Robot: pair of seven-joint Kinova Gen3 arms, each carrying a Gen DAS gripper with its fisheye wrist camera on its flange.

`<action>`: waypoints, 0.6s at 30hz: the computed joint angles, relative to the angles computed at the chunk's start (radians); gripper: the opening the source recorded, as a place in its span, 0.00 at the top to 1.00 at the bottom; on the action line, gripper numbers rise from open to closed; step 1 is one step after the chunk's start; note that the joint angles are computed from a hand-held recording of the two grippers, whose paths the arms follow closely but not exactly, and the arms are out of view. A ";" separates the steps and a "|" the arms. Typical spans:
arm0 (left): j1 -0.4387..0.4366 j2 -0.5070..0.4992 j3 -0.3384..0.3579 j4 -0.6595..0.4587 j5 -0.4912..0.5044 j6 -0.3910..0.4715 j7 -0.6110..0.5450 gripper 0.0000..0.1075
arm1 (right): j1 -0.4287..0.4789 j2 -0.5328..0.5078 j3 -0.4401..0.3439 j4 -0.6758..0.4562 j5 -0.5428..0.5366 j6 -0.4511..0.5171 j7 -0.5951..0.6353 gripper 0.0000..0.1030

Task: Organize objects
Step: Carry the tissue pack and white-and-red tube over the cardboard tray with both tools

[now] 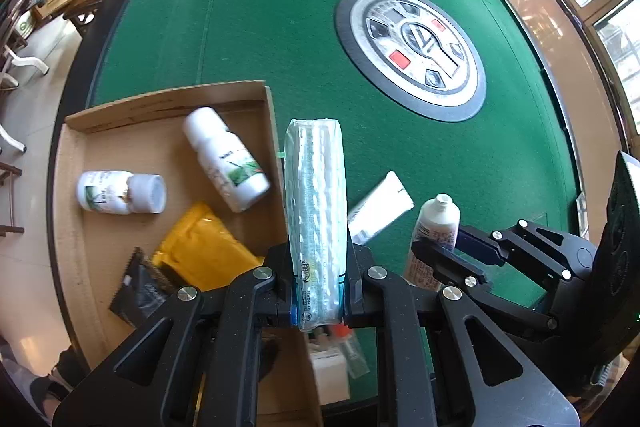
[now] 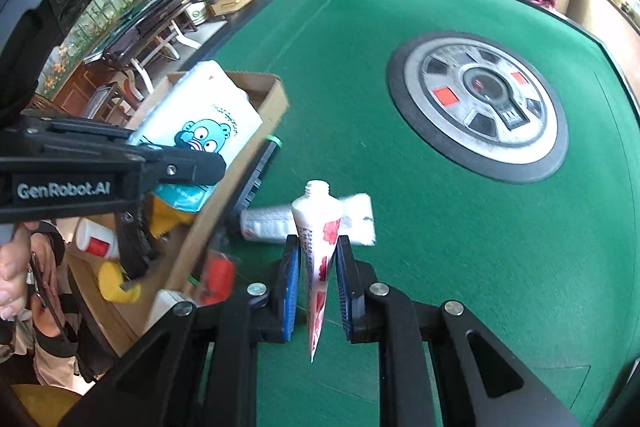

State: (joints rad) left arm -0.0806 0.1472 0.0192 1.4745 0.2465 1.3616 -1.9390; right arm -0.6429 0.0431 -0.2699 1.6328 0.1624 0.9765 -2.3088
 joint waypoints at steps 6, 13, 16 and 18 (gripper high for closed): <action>-0.044 0.001 -0.027 -0.002 0.002 0.001 -0.011 0.88 | -0.011 0.045 0.002 -0.069 -0.022 -0.009 0.052 0.85; -0.112 0.012 -0.059 -0.001 -0.004 0.004 -0.009 0.87 | -0.018 0.125 0.018 -0.159 -0.101 -0.028 0.145 0.85; -0.142 0.019 -0.071 -0.006 -0.010 0.007 -0.007 0.87 | -0.016 0.165 0.027 -0.203 -0.141 -0.039 0.181 0.85; -0.159 0.023 -0.078 -0.005 -0.015 0.005 -0.003 0.87 | -0.016 0.184 0.032 -0.227 -0.160 -0.044 0.202 0.85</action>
